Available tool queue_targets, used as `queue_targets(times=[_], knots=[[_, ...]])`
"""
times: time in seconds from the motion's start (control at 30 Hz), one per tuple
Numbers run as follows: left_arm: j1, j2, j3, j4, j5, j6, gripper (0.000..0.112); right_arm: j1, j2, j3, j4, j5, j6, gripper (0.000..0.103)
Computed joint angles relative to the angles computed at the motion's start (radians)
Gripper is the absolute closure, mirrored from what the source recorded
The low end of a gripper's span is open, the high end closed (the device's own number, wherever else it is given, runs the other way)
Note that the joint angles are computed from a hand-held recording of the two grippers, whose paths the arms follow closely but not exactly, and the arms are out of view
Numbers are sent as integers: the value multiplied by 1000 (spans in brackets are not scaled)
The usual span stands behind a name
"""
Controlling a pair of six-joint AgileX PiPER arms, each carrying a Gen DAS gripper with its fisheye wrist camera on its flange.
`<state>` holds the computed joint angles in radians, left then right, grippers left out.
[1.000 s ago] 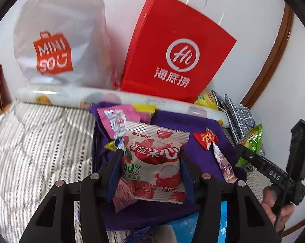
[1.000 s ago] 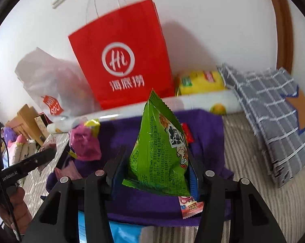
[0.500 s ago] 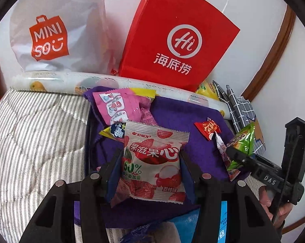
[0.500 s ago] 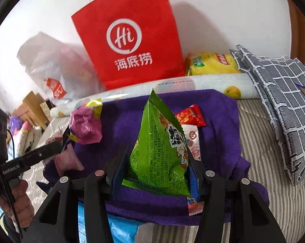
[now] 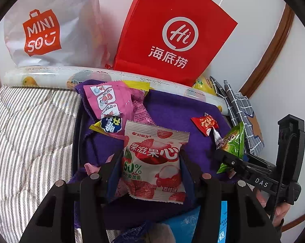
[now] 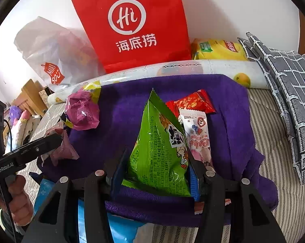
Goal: Organize snacks
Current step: 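Carry the green bag with the right tool while the left tool carries the fruit bag to the towel, then release the green bag onto the towel while the left tool drops the fruit bag there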
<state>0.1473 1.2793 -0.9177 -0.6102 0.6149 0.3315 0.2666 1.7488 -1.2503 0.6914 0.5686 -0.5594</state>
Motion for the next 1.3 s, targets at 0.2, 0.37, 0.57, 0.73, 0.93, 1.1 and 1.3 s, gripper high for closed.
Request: queue_targets(times=[0.2, 0.37, 0.57, 0.73, 0.93, 1.1, 1.3], knots=[[-11, 11, 2, 10, -15, -7, 61, 0, -4, -4, -5, 8, 7, 46], [-22, 13, 6, 20, -32, -18, 61, -6, -34, 21, 34, -10, -35, 37], [-28, 19, 7, 32, -42, -32, 61, -11, -66, 44, 56, -28, -57, 36], [-32, 21, 3, 47, -41, -49, 61, -8, -84, 57, 42, -47, -40, 36], [-37, 25, -5, 68, -37, -71, 61, 13, -98, 65, -35, -88, 20, 36], [-46, 24, -3, 88, -40, -83, 61, 5, -97, 68, -9, -90, 4, 36], [-56, 27, -6, 109, -41, -98, 59, -2, -110, 92, 39, -116, -26, 36]])
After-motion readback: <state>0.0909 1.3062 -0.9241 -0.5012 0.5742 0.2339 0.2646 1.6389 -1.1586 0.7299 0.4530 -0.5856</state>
